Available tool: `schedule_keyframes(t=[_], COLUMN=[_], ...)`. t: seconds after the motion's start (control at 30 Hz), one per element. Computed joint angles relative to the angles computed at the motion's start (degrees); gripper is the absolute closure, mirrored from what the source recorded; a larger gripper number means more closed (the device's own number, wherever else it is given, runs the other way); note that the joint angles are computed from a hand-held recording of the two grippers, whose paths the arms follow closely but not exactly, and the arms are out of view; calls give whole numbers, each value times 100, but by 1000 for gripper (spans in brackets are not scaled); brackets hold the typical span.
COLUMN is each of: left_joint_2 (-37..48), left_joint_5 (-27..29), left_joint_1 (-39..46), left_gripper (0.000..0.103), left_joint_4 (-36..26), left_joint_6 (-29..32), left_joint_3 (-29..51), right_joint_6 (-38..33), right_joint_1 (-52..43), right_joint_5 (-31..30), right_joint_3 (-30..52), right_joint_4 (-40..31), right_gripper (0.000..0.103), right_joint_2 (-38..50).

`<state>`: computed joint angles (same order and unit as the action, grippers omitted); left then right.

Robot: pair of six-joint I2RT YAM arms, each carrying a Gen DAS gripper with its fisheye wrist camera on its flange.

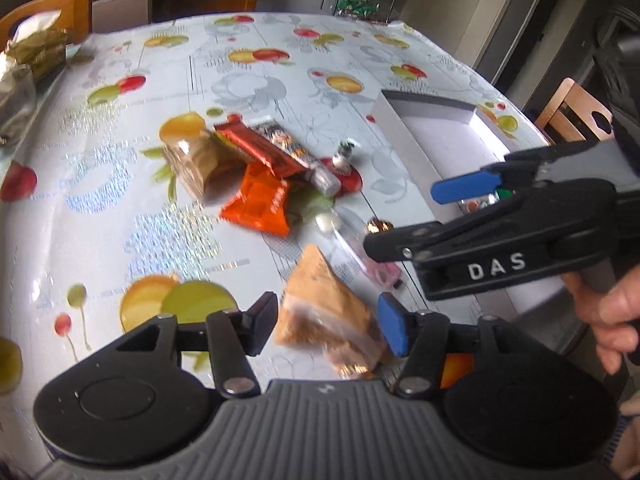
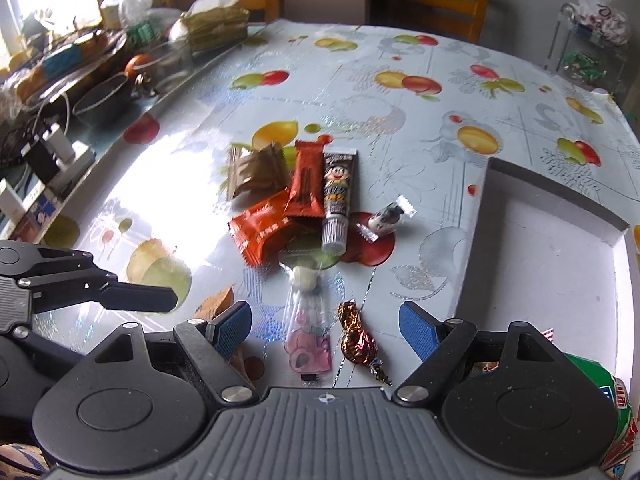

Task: Organize snacks
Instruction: 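Move the left gripper to the tan paper snack bag while the right gripper approaches the brown foil candy, then grasp the tan paper bag with the left gripper while the right gripper grasps the brown foil candy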

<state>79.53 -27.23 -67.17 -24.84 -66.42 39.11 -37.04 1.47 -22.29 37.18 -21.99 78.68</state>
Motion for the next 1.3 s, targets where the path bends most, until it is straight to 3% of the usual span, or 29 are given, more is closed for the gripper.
schedule_keyframes(t=[0.1, 0.3, 0.53, 0.67, 1.03, 1.3], left_joint_2=[132, 465, 704, 755, 765, 773], left_joint_5=[67, 71, 117, 134, 286, 325], left_joint_1=[-83, -110, 19, 88, 277, 342], left_gripper=[48, 47, 39, 39, 40, 58], left_joint_4=[65, 80, 97, 152, 573, 710], left_joint_6=[-232, -545, -740, -759, -662, -320], left_joint_3=[5, 185, 304, 313, 101, 77], right_joint_6=[-172, -578, -911, -1004, -1100, -988], right_joint_1=[8, -99, -74, 10, 53, 91], right_joint_5=[62, 13, 125, 252, 484, 538], right_joint_3=[-17, 183, 373, 458, 594, 661], right_joint_4=[18, -215, -284, -300, -287, -330], right_gripper=[22, 38, 39, 49, 53, 62], right_joint_2=[53, 255, 530, 725, 1029, 1144])
